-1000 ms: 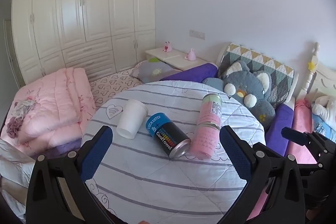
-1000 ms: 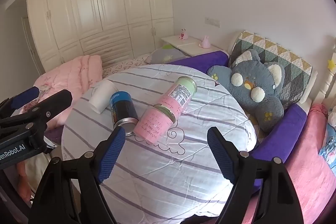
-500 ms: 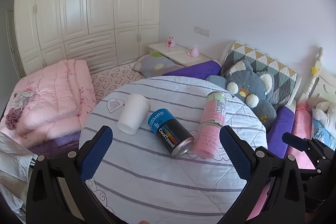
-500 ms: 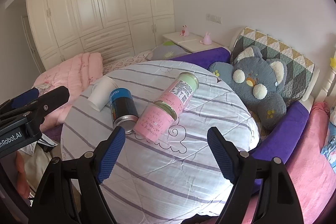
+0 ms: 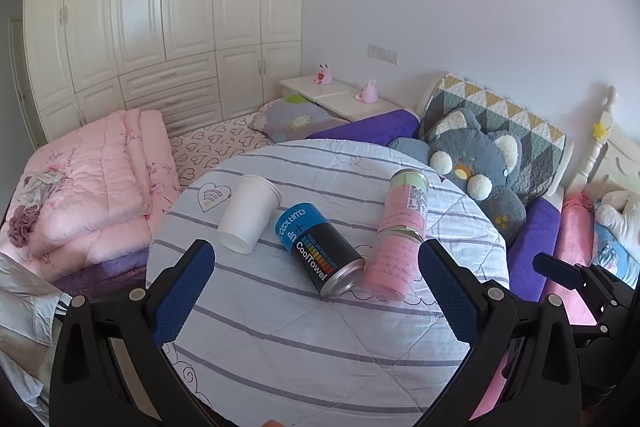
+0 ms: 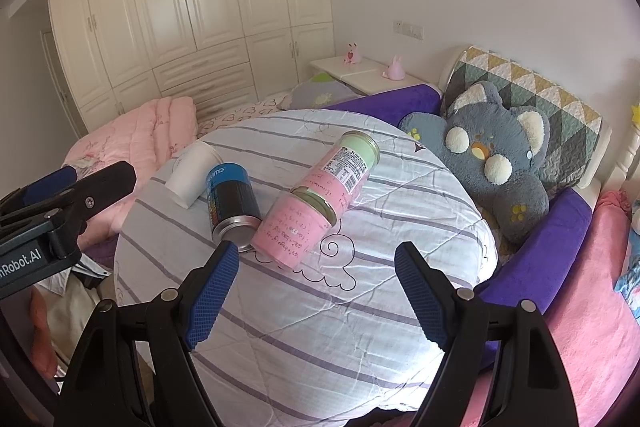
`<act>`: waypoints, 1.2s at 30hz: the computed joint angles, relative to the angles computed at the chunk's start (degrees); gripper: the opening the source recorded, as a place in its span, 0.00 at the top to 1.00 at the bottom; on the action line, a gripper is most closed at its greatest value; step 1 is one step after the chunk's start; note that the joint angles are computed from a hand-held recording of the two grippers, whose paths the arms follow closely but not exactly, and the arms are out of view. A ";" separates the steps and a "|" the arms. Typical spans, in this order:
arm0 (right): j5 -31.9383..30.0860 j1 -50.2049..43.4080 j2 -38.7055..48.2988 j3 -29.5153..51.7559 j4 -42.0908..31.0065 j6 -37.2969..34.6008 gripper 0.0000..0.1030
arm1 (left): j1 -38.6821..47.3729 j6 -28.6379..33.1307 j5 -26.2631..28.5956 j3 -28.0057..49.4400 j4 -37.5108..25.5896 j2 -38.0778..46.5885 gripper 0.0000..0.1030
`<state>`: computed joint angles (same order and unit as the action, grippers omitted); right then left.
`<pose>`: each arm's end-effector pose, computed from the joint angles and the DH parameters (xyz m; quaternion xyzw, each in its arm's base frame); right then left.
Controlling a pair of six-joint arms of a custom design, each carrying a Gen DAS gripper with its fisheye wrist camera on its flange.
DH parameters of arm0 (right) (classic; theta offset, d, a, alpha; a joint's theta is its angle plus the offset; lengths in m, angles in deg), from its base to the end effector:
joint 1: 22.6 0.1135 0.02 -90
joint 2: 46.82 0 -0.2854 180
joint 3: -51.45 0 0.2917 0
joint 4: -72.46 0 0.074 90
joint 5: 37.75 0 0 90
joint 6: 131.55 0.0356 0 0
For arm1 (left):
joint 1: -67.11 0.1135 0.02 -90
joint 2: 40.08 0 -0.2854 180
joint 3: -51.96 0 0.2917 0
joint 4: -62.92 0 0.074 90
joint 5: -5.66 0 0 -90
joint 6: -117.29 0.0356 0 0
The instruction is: Flip cup upright
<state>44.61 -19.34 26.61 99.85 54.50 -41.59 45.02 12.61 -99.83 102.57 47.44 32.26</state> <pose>0.2821 0.0208 0.1891 -0.0529 0.9138 0.0723 0.3961 0.2729 -0.1005 0.2120 -0.0024 0.8896 -0.0244 0.4561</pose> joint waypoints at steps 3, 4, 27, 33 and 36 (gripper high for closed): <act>-0.14 -0.17 0.52 0.29 0.12 0.08 0.21 | -0.32 0.00 -0.26 0.11 0.10 0.44 0.00; -0.23 -0.24 0.68 0.36 0.18 0.06 0.21 | -0.33 0.05 -0.24 0.04 0.17 0.46 0.00; -1.58 -1.77 4.86 2.31 0.49 -0.66 0.21 | 1.73 -3.14 1.38 6.66 -4.53 9.00 0.00; -2.21 -2.72 9.67 4.80 1.47 -1.21 0.21 | 2.54 -6.77 3.14 13.01 -8.14 17.07 0.00; -2.40 -3.14 12.38 6.26 2.14 -1.38 0.21 | 3.53 -8.52 5.47 16.23 -9.21 21.41 0.00</act>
